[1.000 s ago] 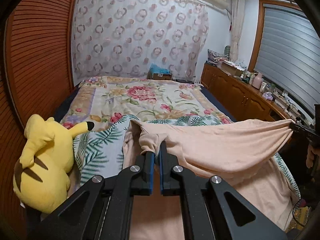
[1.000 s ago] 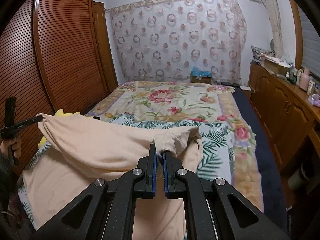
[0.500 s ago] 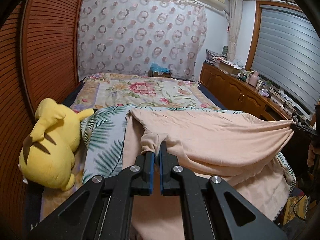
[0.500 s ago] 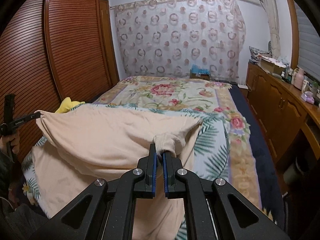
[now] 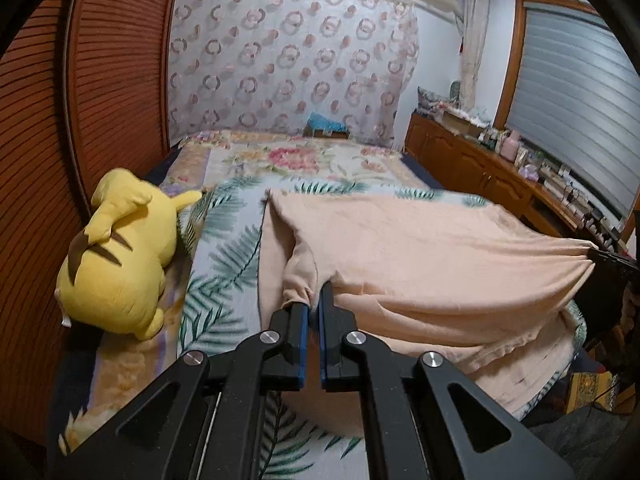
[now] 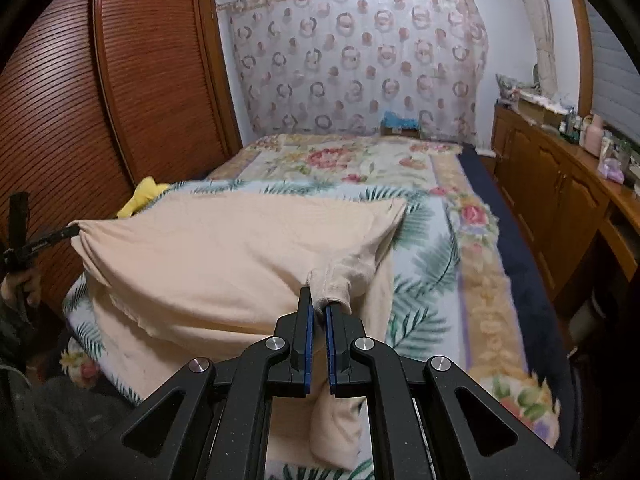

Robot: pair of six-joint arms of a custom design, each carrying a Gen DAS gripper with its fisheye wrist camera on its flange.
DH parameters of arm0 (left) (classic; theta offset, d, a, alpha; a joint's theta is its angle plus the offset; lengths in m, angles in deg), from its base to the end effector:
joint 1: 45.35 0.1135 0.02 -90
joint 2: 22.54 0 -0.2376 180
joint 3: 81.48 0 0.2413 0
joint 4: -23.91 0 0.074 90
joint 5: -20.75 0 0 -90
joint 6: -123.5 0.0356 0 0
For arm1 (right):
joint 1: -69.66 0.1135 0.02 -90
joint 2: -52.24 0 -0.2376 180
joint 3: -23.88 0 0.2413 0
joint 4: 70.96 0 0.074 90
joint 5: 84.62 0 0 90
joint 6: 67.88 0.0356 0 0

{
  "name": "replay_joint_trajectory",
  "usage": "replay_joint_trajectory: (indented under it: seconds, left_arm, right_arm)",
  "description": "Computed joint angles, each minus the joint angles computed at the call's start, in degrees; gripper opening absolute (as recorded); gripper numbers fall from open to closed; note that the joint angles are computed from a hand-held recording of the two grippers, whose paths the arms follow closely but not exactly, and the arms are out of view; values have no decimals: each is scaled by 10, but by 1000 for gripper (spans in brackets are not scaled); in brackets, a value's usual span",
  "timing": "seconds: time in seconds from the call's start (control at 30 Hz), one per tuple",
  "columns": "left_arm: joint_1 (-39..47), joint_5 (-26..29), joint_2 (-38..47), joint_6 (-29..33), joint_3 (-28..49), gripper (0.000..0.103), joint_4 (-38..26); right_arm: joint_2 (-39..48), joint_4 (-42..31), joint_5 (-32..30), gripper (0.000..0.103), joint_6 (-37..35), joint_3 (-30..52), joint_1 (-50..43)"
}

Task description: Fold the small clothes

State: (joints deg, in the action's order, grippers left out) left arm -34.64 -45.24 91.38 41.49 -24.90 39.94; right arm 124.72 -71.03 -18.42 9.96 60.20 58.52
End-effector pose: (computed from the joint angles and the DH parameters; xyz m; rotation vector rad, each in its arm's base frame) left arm 0.3236 0.0465 0.0572 0.1612 2.2293 -0.3033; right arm 0.2277 -0.0302 0.1347 -0.2475 2.1361 0.2224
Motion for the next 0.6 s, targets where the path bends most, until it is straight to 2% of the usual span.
replay_joint_trajectory:
  seconds: [0.1, 0.17, 0.33, 0.37, 0.43, 0.5, 0.6]
  left_arm:
    - [-8, -23, 35, 7, 12, 5, -2]
    - [-12, -34, 50, 13, 21, 11, -18]
    - [-8, -42, 64, 26, 14, 39, -11]
    - [-8, -41, 65, 26, 14, 40, -13]
    - [-4, -34, 69, 30, 19, 40, -22]
    - [-6, -40, 72, 35, 20, 41, -26]
    - [-10, -52, 76, 41, 22, 41, -29]
  right_arm:
    - [33, 7, 5, 5, 0, -1, 2]
    - [65, 13, 36, 5, 5, 13, 14]
    - [92, 5, 102, 23, 10, 43, 35]
    - [90, -1, 107, 26, 11, 49, 36]
    - [81, -8, 129, 48, 10, 54, 45]
    - [69, -10, 139, 55, 9, 52, 53]
    - [67, -2, 158, 57, 14, 53, 80]
